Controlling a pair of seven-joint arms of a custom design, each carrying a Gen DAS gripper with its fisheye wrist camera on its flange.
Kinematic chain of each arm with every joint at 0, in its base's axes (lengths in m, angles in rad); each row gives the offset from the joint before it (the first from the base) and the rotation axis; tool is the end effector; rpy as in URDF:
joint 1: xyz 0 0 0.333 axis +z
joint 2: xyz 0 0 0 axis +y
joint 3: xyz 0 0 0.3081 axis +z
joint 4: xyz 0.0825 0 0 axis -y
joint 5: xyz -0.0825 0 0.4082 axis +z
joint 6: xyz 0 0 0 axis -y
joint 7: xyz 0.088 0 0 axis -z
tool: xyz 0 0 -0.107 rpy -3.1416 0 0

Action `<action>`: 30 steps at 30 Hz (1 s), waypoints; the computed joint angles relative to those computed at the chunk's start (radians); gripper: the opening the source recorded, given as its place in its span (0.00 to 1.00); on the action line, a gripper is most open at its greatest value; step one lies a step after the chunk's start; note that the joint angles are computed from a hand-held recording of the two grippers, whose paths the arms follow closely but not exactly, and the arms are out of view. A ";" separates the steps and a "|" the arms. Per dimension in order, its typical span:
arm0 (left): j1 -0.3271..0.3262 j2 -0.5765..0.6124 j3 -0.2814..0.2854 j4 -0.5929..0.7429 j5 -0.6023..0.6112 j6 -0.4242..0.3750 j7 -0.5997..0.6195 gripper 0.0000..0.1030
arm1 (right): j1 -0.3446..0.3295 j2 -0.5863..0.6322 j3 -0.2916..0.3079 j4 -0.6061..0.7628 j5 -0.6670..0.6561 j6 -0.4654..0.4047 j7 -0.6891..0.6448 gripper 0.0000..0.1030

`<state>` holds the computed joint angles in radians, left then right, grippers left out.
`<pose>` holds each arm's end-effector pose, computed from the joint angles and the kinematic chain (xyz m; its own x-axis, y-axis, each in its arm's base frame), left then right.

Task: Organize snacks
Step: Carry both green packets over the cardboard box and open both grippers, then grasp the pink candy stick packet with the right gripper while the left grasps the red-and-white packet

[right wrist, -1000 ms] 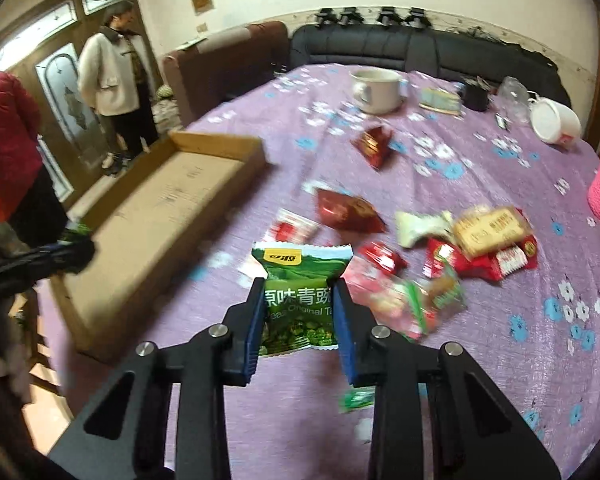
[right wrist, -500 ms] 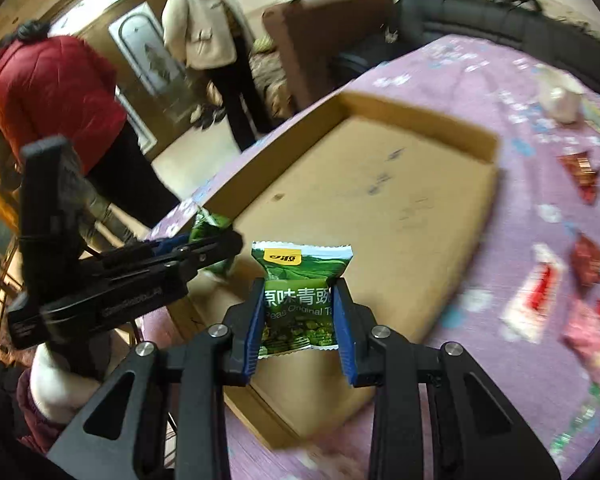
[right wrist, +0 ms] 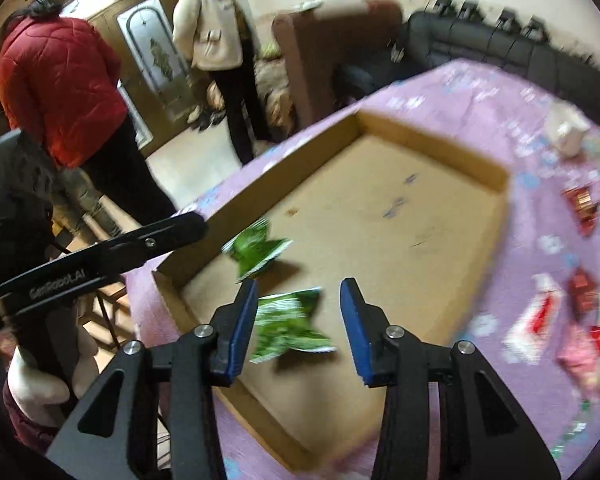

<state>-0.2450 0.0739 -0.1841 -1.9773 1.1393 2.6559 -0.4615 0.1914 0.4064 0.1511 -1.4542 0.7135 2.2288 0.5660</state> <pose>0.5639 -0.2835 0.4674 0.4269 -0.7742 0.4673 -0.4123 -0.6265 -0.6614 0.6912 0.2486 0.4888 0.8544 -0.4819 -0.1944 -0.4738 -0.5686 -0.6724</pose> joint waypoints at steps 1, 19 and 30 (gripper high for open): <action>-0.003 0.000 0.000 0.003 0.019 -0.001 -0.015 0.50 | -0.019 -0.036 0.002 -0.044 0.041 0.056 -0.041 0.45; -0.137 0.291 0.008 0.387 -0.187 -0.005 0.406 0.64 | -0.222 0.115 -0.093 0.102 0.012 0.163 0.194 0.73; -0.223 0.382 0.054 0.507 -0.378 -0.050 0.644 0.64 | -0.146 0.329 -0.049 0.387 -0.190 0.006 0.049 0.71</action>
